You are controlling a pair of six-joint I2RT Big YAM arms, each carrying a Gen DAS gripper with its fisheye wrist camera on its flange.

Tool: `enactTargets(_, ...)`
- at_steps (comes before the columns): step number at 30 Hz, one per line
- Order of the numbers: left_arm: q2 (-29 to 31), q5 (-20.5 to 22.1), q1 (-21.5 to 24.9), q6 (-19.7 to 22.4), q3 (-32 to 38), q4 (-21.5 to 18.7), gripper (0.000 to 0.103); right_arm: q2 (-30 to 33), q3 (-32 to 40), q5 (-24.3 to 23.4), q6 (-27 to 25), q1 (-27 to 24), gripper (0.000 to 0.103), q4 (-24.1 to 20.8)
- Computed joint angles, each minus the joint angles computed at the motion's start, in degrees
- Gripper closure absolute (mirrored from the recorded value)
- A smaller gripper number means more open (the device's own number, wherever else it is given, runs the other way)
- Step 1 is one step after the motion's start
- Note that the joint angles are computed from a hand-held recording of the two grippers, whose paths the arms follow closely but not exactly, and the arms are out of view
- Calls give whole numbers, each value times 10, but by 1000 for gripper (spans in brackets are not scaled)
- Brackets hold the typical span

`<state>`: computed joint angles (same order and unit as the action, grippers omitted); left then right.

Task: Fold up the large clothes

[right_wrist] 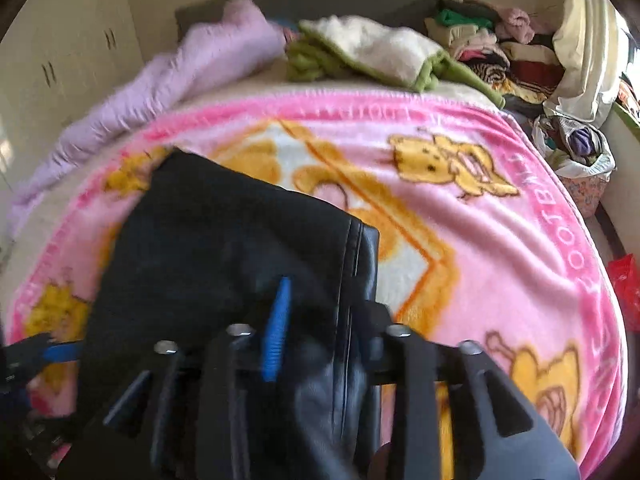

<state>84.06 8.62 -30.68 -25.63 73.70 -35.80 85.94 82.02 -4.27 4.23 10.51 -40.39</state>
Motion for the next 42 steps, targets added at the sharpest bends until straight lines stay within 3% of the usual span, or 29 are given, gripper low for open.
enactTargets(8, -27, 2, -18, -8, -23, 13, 12, -135, -120, -30, -8, -12, 66, 18)
enactTargets(13, -19, -31, -33, 1, -21, -4, 12, -189, -193, -31, -11, -9, 66, 16)
enactTargets(18, -7, -37, -36, -9, -22, -4, 10, -173, -223, 35, -1, 13, 67, 27)
enactTargets(25, -8, -49, -45, -21, -25, -5, 10, -157, -249, 31, 46, 7, 64, 76)
enactTargets(29, -10, -53, -46, -25, -22, -13, 10, -162, -251, 28, 63, 4, 61, 72)
enactTargets(33, -19, -58, -50, -23, -22, -21, 10, -186, -265, 58, 78, 19, 54, 82)
enactTargets(35, -27, -56, -50, -24, -25, -19, 10, -202, -273, 81, 82, 29, 36, 87)
enactTargets(37, -35, -57, -50, -27, -29, -16, 10, -221, -282, 100, 92, 39, 25, 91)
enactTargets(42, -52, -57, -53, -24, -34, -19, 10, -263, -302, 114, 106, 55, 13, 98)
